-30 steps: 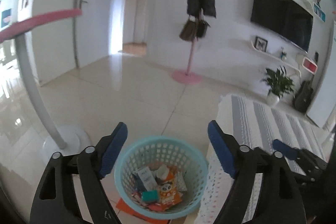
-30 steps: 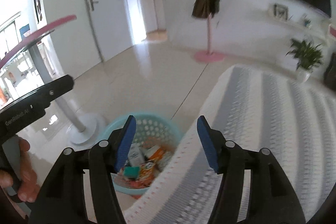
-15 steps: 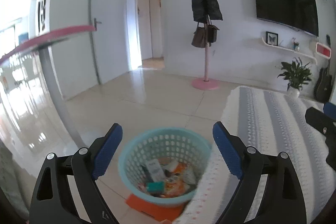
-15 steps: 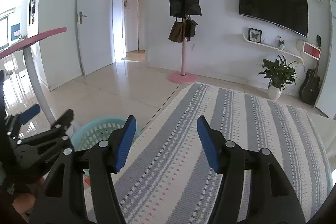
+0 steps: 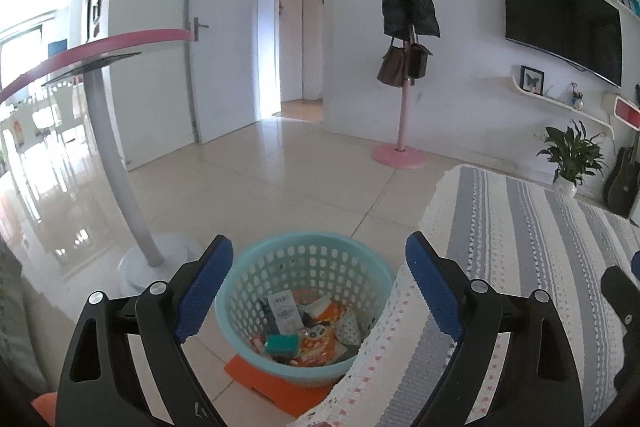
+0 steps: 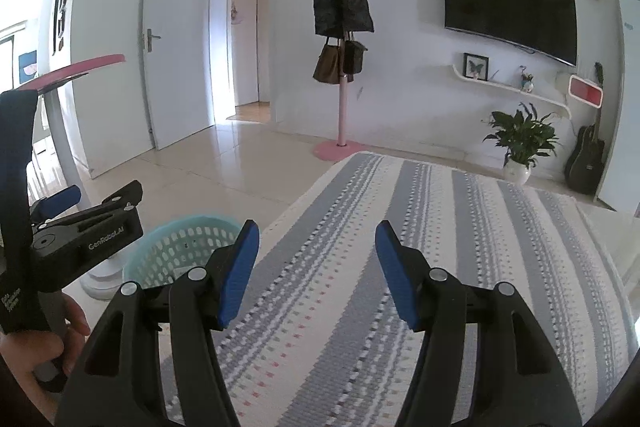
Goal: Collect trash
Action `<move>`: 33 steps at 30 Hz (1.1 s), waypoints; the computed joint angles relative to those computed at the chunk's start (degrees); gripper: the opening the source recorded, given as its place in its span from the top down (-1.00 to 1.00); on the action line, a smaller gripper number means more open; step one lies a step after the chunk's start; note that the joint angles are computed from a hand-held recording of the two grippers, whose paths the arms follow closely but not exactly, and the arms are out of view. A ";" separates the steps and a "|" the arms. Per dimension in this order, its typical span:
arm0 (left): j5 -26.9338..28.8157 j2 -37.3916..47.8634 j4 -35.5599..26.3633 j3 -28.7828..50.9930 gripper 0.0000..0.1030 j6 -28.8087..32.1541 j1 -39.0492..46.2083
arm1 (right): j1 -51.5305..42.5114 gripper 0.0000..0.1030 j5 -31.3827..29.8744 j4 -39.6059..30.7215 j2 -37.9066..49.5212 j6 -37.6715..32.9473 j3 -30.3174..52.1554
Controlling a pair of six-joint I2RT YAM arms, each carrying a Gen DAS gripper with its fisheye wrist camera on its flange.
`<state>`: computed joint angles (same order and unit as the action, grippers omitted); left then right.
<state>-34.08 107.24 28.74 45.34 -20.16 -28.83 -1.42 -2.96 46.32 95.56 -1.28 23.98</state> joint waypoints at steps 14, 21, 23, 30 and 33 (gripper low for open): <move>0.84 -0.13 2.43 -0.75 -0.72 1.78 0.05 | -1.05 -0.15 -0.77 0.51 0.41 0.14 -0.78; 0.65 -0.18 3.14 -0.94 -0.76 1.37 -0.28 | -1.39 -0.15 -0.86 0.91 1.63 0.36 -0.41; 0.27 -0.16 3.74 -1.08 -0.77 1.60 -0.43 | -1.41 -0.15 -0.92 0.83 1.81 0.72 -0.25; -0.83 -0.26 5.70 -1.65 -0.81 3.12 -1.00 | -1.24 -0.15 -0.64 1.08 1.79 1.06 -0.33; -0.86 -0.21 5.96 -1.73 -0.82 3.17 -1.14 | -1.00 -0.16 -0.31 1.47 1.77 0.90 -0.51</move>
